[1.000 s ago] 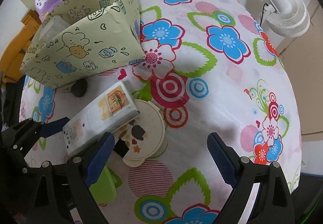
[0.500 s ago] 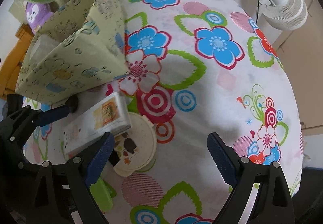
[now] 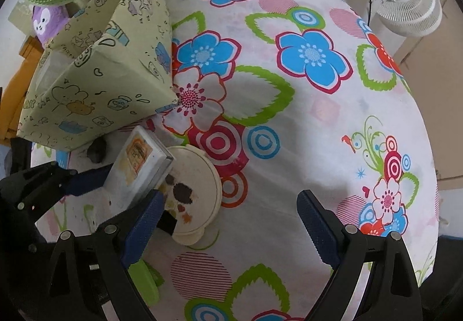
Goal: Organize rigid objects
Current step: 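Lower the left tool onto the white remote control and grasp it, then grasp the black key fob with the right tool while the left tool lifts the remote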
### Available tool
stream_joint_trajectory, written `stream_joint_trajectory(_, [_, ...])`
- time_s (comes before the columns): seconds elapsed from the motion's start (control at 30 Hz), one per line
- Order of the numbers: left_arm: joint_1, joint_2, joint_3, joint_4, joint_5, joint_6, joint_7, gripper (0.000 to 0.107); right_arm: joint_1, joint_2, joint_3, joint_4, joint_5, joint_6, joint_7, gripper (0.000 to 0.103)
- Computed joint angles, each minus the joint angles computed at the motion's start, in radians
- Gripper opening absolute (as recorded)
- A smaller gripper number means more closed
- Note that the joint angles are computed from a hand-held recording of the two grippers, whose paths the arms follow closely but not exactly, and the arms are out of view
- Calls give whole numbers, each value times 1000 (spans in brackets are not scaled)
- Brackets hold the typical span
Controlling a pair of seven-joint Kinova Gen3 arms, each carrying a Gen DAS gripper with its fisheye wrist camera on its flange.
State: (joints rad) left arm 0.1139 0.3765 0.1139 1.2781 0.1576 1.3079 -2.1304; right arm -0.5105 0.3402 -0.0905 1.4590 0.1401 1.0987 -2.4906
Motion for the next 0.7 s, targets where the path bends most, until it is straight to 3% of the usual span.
stream_joint_trajectory(0.33, [-41, -105, -27, 81, 22, -6, 56, 47, -38, 13, -16, -53, 18, 19, 33, 95])
stream_joint_trajectory(0.7, [-96, -146, -68, 128, -2, -33, 176, 47, -87, 95, -24, -202, 13, 47, 168, 95])
